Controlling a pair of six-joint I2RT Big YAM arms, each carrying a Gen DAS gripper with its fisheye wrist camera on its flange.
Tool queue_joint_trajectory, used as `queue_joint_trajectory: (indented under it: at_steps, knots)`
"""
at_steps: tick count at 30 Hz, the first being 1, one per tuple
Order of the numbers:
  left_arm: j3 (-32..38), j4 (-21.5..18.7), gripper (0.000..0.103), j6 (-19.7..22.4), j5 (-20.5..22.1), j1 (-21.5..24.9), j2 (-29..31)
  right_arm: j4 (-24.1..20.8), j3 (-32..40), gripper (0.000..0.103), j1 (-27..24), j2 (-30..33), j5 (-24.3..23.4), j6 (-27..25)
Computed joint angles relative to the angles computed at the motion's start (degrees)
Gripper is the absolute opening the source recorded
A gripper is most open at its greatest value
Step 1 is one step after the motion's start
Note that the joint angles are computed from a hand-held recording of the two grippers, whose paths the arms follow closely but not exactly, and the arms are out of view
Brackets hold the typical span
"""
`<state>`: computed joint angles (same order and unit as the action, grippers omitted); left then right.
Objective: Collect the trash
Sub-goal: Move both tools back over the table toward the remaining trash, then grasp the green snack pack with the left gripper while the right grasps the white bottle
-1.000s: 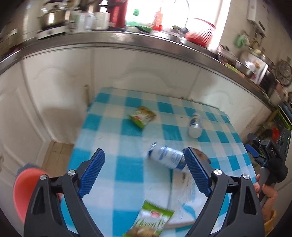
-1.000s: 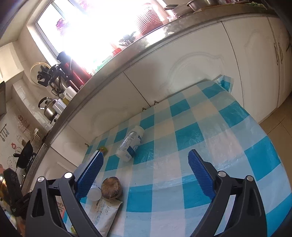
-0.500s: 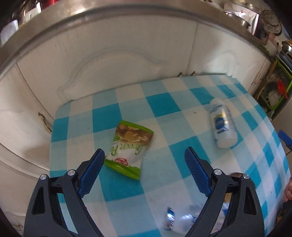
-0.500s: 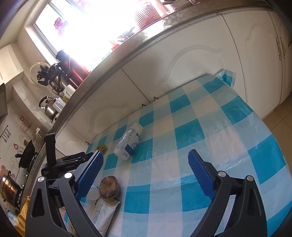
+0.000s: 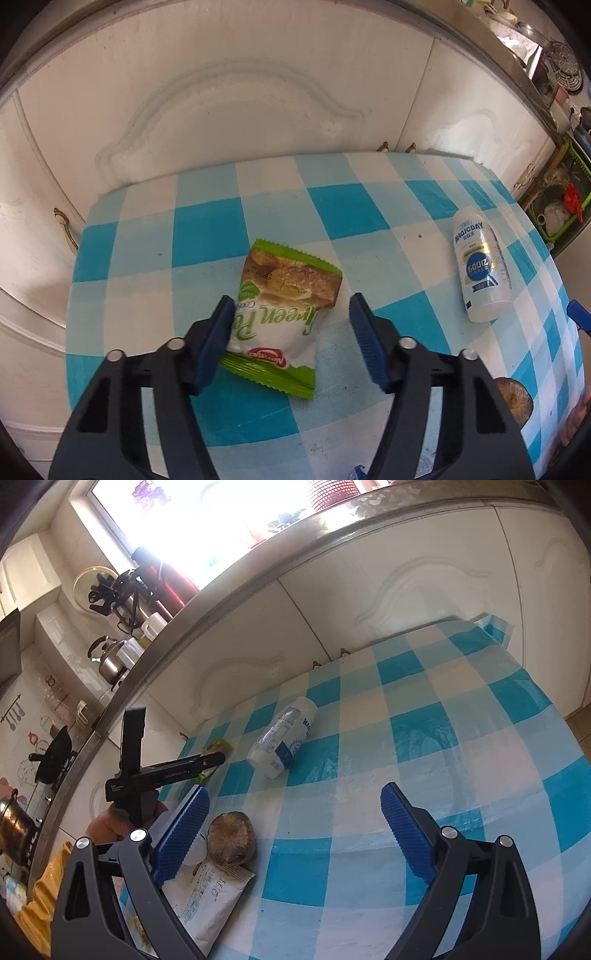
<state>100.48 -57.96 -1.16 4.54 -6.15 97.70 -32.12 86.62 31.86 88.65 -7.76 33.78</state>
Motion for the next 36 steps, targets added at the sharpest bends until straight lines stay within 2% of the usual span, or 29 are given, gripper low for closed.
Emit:
queue_joint_trajectory:
  at_steps: [9, 10, 16, 22, 27, 33, 34, 36]
  knots:
    - [-3.1, 2.8, 0.042, -5.2, 1.0, 0.6, -2.1, -1.7, 1.9, 0.093, 2.1, 1.6, -1.3, -3.9]
    - [-3.7, 3.2, 0.037, -5.9, 1.0, 0.7, -2.6, -1.8, 2.2, 0.093, 2.5, 1.8, -1.4, -4.5]
    - [-8.4, 6.5, 0.037, -8.0, 1.1, 1.5, -6.7, -3.2, 4.2, 0.093, 4.6, 3.2, -2.7, -8.7]
    - [-13.3, 8.9, 0.037, -9.5, 2.0, 2.7, -11.2, -7.5, 9.0, 0.093, 7.4, 6.5, -2.4, -14.1]
    - [-16.6, 10.0, 0.037, -10.8, 2.2, 4.0, -14.5, -12.3, 14.3, 0.093, 10.9, 10.2, 1.6, -21.0]
    - [-21.2, 11.4, 0.037, -12.1, 3.0, 5.4, -19.0, -14.1, 17.6, 0.093, 13.0, 12.7, 6.7, -25.5]
    - [-21.7, 11.5, 0.037, -12.2, 3.2, 5.6, -19.4, -14.8, 18.4, 0.092, 13.2, 13.4, 7.7, -26.2]
    - [-22.9, 11.8, 0.037, -12.4, 3.3, 6.0, -20.5, -16.4, 20.1, 0.078, 13.2, 14.7, 8.8, -26.8]
